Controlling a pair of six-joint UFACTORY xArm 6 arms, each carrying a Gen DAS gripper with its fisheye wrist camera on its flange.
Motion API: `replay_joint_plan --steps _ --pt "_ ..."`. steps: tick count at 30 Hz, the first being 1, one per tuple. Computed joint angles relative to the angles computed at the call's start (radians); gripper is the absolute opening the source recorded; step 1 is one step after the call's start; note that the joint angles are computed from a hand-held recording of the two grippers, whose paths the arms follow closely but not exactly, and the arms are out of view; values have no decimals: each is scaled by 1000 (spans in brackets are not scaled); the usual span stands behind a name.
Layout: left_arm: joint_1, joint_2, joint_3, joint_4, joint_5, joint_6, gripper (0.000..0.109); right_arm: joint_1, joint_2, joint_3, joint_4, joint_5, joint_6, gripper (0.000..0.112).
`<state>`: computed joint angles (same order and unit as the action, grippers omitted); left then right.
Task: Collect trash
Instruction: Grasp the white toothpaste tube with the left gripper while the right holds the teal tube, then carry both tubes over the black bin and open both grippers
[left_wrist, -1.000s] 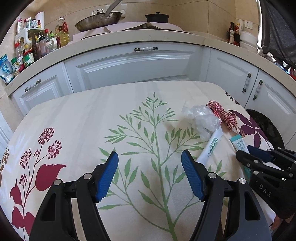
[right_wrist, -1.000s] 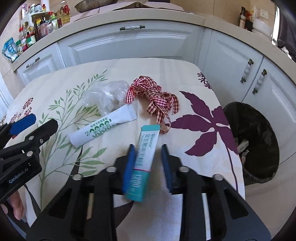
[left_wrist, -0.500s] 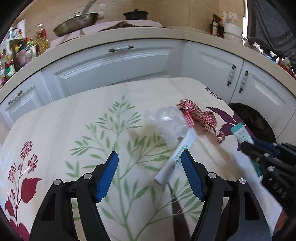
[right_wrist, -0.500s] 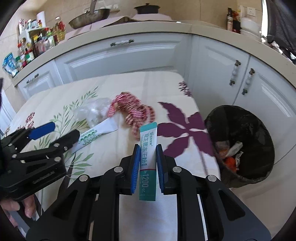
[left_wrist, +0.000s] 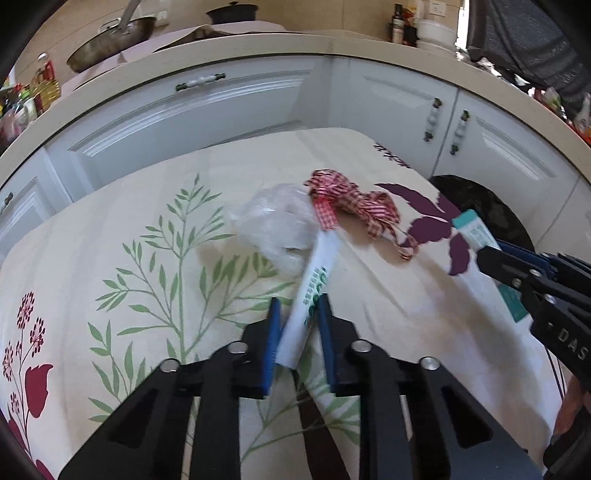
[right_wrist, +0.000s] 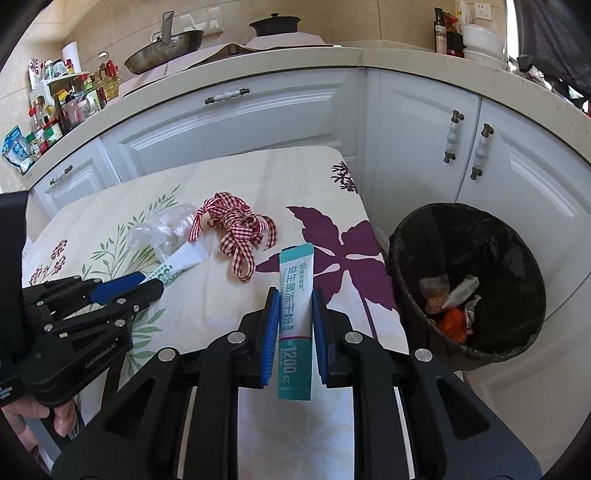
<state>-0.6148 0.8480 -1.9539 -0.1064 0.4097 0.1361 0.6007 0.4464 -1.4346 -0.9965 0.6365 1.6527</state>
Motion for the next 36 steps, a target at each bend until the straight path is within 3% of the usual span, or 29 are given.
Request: replay_joint_plan --steps 2,12,21,26,36 --pt "-1 -17 29 -14 -15 17 12 2 -1 1 -3 0 4 18" --pt "3 -112 185 -56 -97 19 11 14 -13 7 -43 6 37 18" --pt "6 -205 308 72 -239 -133 11 27 -50 30 -110 29 85 17" --pt "1 -203 284 140 -275 -224 11 33 -100 72 -168 59 133 17" --pt "-62 -127 138 145 -268 -224 11 20 -219 191 -245 142 208 18"
